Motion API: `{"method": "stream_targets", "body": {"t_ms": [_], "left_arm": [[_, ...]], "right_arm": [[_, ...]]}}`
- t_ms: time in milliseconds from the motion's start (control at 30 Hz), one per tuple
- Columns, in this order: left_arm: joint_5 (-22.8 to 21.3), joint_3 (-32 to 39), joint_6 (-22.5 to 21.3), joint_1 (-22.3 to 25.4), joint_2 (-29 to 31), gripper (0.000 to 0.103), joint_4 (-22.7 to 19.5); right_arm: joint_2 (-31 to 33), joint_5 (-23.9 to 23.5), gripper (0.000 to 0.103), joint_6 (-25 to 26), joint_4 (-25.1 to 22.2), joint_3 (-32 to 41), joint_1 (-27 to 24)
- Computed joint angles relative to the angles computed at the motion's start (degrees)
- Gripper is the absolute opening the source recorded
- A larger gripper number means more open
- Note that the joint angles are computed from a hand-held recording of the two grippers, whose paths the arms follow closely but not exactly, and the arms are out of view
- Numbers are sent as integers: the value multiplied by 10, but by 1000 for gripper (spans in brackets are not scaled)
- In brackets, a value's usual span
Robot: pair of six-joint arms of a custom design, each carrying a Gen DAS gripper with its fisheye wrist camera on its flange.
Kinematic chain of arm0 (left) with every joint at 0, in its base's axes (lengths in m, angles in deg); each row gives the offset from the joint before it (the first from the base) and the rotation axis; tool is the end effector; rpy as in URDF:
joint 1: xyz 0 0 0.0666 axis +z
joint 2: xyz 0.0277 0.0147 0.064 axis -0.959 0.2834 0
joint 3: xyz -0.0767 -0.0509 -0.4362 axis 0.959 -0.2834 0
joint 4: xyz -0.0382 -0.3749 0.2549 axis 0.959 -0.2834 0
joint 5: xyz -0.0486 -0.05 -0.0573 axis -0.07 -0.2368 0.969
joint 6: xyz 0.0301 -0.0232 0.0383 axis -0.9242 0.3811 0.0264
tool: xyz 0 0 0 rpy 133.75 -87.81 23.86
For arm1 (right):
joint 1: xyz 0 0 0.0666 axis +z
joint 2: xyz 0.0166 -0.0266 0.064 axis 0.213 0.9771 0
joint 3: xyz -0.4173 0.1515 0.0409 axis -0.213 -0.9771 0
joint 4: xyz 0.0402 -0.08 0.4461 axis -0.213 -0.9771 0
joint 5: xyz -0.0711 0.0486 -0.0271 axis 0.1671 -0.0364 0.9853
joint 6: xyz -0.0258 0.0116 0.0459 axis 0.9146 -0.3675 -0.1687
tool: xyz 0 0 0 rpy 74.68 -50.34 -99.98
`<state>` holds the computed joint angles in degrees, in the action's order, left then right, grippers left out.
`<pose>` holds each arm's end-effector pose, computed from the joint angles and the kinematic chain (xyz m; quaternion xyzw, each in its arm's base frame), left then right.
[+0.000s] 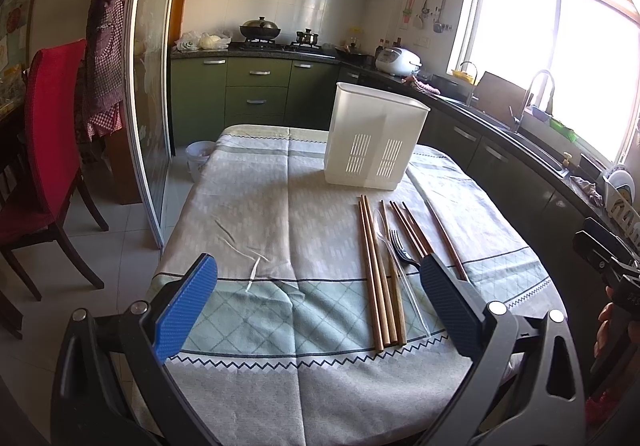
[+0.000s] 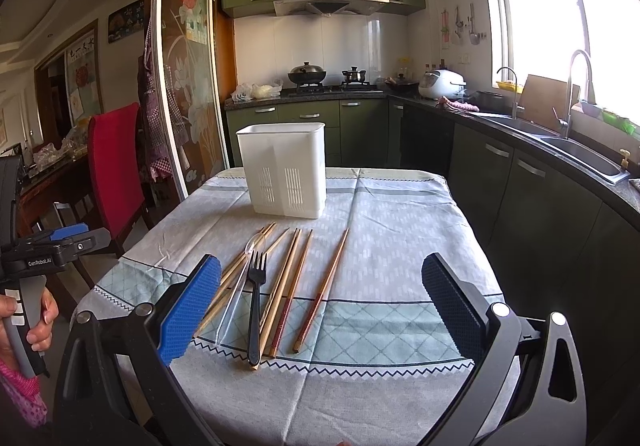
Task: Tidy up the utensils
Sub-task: 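Lower the left gripper onto the clear plastic spoon and close it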
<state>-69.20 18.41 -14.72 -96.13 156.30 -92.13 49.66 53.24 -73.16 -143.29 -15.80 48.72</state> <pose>0.4071 -0.1796 0.5541 0.2219 0.8562 -0.2040 0.4195 0.2365 0.1432 0.5642 0.1358 0.8407 -0.0476 0.5221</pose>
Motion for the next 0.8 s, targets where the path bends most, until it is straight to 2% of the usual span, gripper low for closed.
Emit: {"method": "stream_targets", "body": {"t_ms": [67,167,300,367,433,633,700,733,800], "left_arm": [[-2,13,-1,-4,11,97,-17],[-18,45,-11,-17,38,96,-56],[-36,122,-15,-38,105,97,-154],[-25,167,-12,-45,147,96,-214],[-11,207,-7,-53,186,96,-255],[-24,297,6,-86,275,96,-333],[-25,328,9,-94,302,91,-363],[-27,344,10,-98,315,84,-377],[-31,370,16,-103,335,81,-396]], "right_arm": [[6,-23,99,6,-7,5,-16],[18,-83,99,12,-22,14,-65],[29,-199,99,6,-29,22,-156],[34,-250,99,20,-24,22,-194],[46,-268,99,36,-36,30,-216],[79,-310,99,77,-67,51,-261],[85,-337,99,83,-70,52,-277],[87,-345,99,86,-71,52,-283],[90,-354,99,93,-68,50,-289]]}}
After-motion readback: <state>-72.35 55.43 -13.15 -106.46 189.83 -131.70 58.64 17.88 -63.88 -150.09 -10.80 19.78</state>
